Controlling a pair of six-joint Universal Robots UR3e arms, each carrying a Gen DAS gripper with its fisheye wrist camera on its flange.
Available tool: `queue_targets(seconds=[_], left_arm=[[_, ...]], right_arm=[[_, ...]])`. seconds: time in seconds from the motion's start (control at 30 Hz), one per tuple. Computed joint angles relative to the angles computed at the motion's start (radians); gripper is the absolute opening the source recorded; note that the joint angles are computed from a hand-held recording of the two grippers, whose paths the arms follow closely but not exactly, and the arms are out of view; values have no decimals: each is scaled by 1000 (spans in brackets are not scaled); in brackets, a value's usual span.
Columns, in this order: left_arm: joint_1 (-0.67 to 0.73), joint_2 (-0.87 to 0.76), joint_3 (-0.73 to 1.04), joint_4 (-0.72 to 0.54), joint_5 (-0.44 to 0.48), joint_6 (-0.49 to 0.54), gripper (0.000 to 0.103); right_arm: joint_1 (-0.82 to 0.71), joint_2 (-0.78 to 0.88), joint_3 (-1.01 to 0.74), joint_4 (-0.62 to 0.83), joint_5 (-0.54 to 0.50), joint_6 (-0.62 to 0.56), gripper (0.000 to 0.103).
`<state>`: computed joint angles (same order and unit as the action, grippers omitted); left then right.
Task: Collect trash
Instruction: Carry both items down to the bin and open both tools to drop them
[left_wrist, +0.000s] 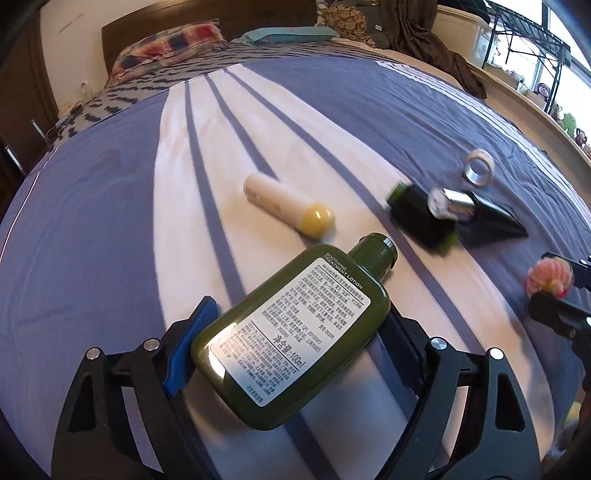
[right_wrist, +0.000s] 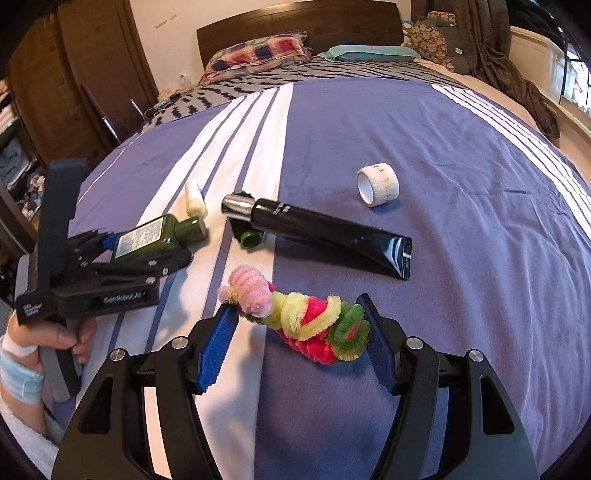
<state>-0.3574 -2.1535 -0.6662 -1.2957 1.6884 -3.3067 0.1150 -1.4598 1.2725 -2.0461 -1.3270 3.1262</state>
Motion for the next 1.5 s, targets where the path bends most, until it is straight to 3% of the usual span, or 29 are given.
queue_targets(seconds=[0.2,0.47,0.73,1.0,1.2,1.5], left_arm=[[-69,230,-320,91,30,-63,81],[-199,476,-576,106,118,-238,81],[-420,614,-663,38,291,-443,81],[-666,658,-725,-14,415,-701,81],[-762,639,-801,0,385,-816,81],[-777,620,-970,94,228,-857,81]], right_arm=[[19,-105,84,15,6,-5,66],[44,-317,222,58,5,-3,66],[41,-568,363,164,16,-21,66],[-71,-873,509,389,127,-86,66],[-86,-1007,597,508,118,-119,66],[41,-1044,755,474,27,-43,66]])
